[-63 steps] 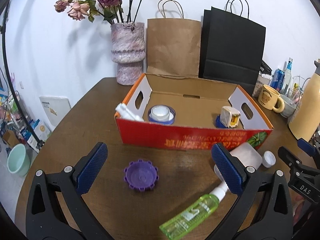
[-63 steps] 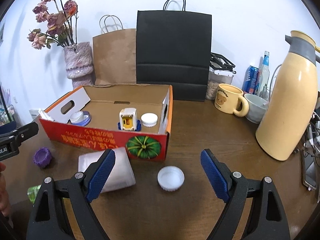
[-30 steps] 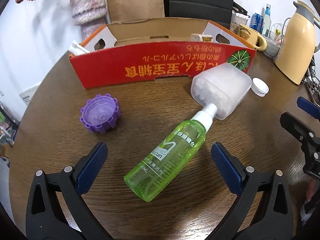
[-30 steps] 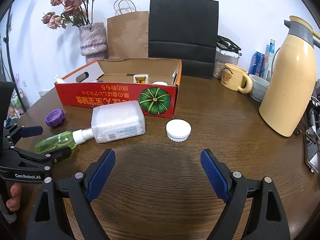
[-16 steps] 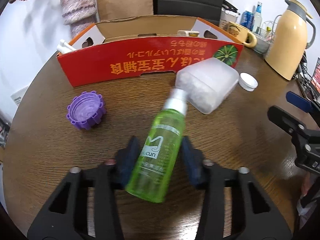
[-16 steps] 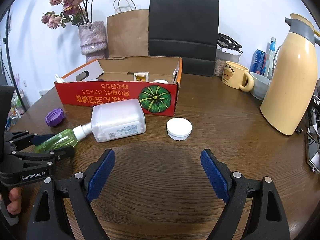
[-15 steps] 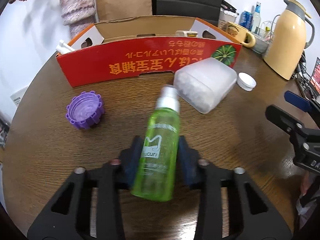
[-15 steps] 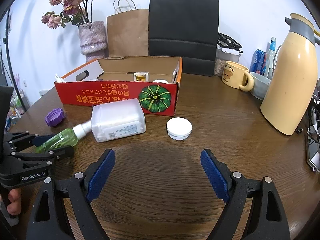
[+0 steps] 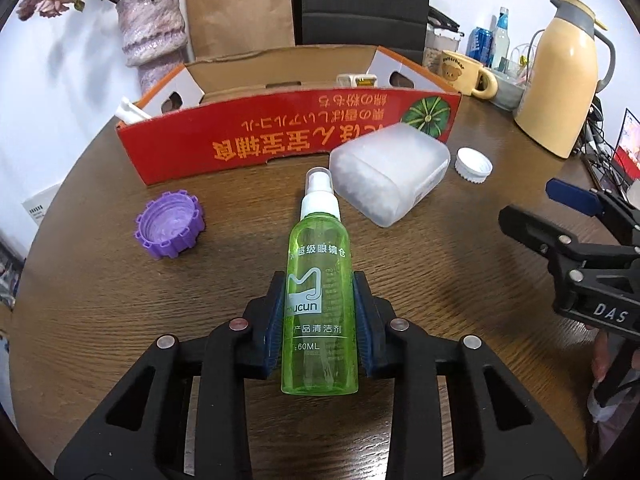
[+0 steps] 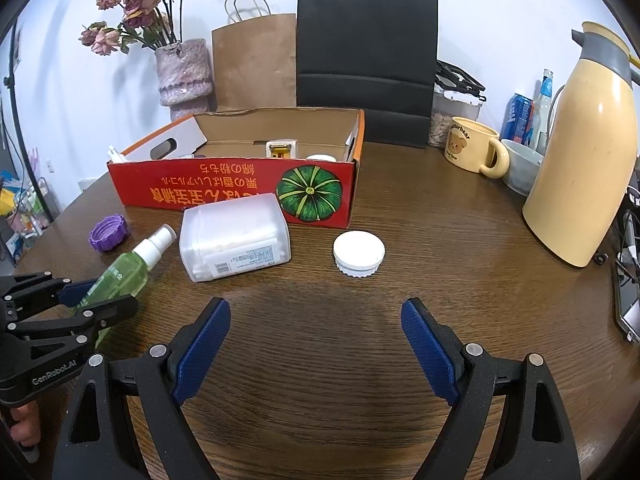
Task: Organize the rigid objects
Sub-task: 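Hold the green bottle with the left tool while the right tool grasps the white translucent container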
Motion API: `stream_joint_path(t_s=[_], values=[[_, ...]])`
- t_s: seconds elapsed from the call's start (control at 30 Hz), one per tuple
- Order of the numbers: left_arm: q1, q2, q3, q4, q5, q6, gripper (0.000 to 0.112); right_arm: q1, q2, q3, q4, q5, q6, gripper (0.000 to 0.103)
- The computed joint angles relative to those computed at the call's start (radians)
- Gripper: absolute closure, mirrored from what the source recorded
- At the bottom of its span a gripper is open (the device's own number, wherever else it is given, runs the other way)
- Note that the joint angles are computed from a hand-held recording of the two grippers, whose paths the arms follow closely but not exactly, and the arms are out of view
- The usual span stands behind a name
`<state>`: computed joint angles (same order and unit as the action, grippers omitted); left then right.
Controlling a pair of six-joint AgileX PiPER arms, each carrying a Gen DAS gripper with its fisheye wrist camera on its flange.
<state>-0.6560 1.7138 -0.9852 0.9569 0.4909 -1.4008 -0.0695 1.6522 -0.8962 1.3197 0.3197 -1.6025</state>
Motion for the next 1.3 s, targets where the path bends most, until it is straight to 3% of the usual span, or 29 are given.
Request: stream_joint_path(t_s=[0.77, 0.97, 1.3], values=[[0.026, -0.105, 0.052, 0.145, 0.065, -0.176, 0.085, 0.103, 0.051, -0.055, 0.024, 0.012, -0.017, 0.012], [0.057, -0.122, 0.059, 0.153, 0.061, -0.194, 0.085, 0.143, 0.095, -0.119, -0.069, -0.005, 0.093, 0.012], [0.06, -0.124, 0.062, 0.167, 0.064, -0.214, 0.085, 0.167, 0.168, -0.227, -0.278, 0.038, 0.306, 0.012]])
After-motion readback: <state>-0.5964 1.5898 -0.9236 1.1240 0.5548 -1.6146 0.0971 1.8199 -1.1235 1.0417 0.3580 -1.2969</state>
